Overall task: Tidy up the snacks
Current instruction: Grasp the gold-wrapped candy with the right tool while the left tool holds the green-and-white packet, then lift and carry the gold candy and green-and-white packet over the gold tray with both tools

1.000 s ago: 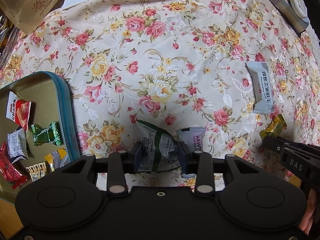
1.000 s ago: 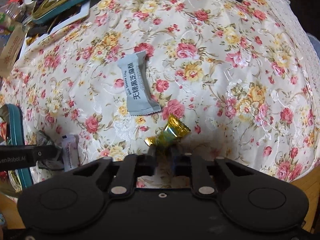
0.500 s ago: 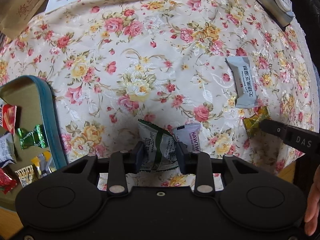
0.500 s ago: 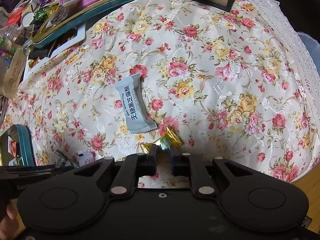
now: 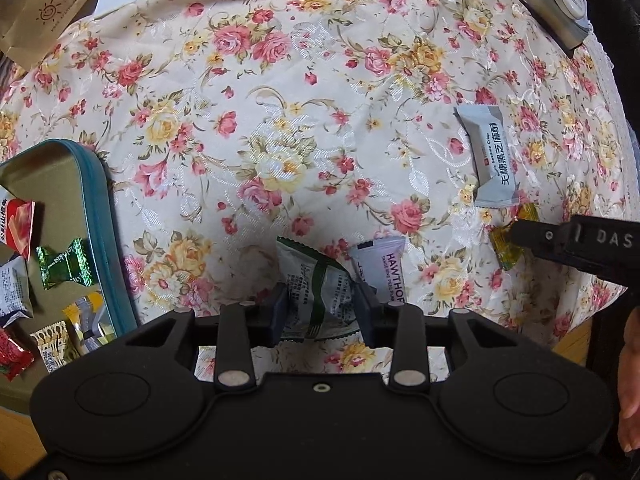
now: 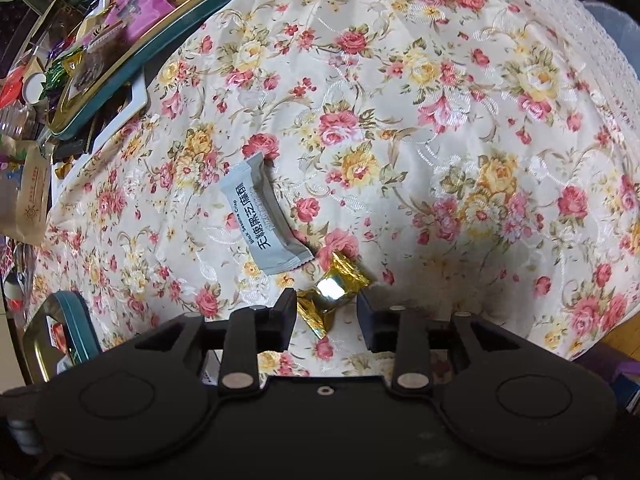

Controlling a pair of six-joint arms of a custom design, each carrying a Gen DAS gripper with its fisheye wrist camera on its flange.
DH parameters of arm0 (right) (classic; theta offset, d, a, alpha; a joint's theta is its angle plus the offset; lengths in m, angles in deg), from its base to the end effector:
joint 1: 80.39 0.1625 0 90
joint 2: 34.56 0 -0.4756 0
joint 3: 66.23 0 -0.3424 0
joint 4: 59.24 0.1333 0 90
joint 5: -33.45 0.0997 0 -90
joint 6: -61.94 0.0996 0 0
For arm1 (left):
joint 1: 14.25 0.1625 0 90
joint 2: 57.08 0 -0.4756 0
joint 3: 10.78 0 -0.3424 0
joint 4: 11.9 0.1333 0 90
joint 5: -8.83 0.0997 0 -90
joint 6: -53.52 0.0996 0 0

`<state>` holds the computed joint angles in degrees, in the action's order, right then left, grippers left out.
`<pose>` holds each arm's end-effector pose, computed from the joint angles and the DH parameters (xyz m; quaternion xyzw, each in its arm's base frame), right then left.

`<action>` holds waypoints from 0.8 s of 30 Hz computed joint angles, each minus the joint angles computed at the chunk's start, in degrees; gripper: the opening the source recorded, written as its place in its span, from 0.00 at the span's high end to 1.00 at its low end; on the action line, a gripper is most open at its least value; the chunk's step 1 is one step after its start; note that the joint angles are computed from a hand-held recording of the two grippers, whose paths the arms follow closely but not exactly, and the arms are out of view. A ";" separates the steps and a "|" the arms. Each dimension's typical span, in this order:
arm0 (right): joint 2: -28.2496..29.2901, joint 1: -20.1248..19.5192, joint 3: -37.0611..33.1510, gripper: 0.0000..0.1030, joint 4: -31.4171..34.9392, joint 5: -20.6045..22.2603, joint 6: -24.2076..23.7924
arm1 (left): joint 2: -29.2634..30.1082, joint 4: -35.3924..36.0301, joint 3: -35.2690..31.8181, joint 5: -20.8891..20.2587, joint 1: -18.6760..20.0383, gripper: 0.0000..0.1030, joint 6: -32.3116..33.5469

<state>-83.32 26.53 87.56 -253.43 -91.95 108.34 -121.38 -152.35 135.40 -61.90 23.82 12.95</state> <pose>0.1664 -0.2872 0.1068 -0.2402 -0.9219 0.1536 0.2624 -0.1264 -0.3100 0.1199 0.1390 0.9399 0.0683 0.3043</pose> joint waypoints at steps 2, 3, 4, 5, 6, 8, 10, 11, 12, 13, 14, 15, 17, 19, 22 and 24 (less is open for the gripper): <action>0.90 -0.42 -0.31 0.65 -0.52 -0.29 0.01 | -0.25 0.31 -0.09 -0.03 0.12 0.56 -0.06; 1.46 -0.29 -0.62 0.65 -0.70 -0.92 0.19 | -0.46 0.49 -0.16 -0.01 0.24 0.56 -0.16; 2.04 -0.14 -0.94 0.65 -0.78 -1.61 0.14 | -0.80 0.69 -0.17 -0.04 0.34 0.57 -0.28; 2.61 -0.07 -1.35 0.65 -0.58 -2.34 -0.22 | -1.07 0.86 -0.18 0.04 0.42 0.57 -0.35; 3.13 0.11 -1.72 0.64 -0.17 -3.11 -0.58 | -1.32 1.02 -0.22 0.09 0.48 0.57 -0.39; 4.14 1.25 -2.22 0.65 -0.30 -4.80 -1.84 | -2.05 1.15 -0.24 0.21 0.62 0.57 -0.36; 4.81 2.17 -2.73 0.68 0.85 -6.13 -3.32 | -2.65 1.48 -0.33 0.44 0.66 0.58 -0.36; 5.38 2.59 -2.76 0.72 0.93 -6.91 -3.89 | -2.86 1.62 -0.40 0.50 0.67 0.58 -0.40; 5.86 2.96 -2.77 0.78 1.10 -7.59 -4.52 | -2.96 1.66 -0.40 0.51 0.70 0.58 -0.40; 6.41 3.51 -2.87 0.79 1.21 -8.55 -5.23 | -3.03 1.73 -0.40 0.46 0.65 0.58 -0.58; 7.05 3.99 -3.02 0.79 1.03 -9.24 -6.22 | -3.09 1.86 -0.44 0.42 0.74 0.58 -0.52; 7.22 4.36 -3.07 0.79 1.19 -9.68 -6.76 | -3.11 1.93 -0.45 0.33 0.79 0.58 -0.45; 7.21 5.03 -3.12 0.79 1.13 -10.14 -7.13 | -2.92 1.44 0.04 0.04 0.48 0.57 -0.30; 6.86 5.30 -3.22 0.79 0.69 -9.36 -7.48 | -2.25 0.63 0.47 -0.28 -0.05 0.57 0.26; 5.90 5.74 -3.19 0.79 0.19 -8.26 -7.80 | -0.37 -0.86 1.20 0.63 -1.28 0.52 0.92; 5.69 6.22 -3.42 0.79 0.14 -8.19 -8.23 | 0.58 -1.76 1.59 1.31 -1.70 0.48 0.40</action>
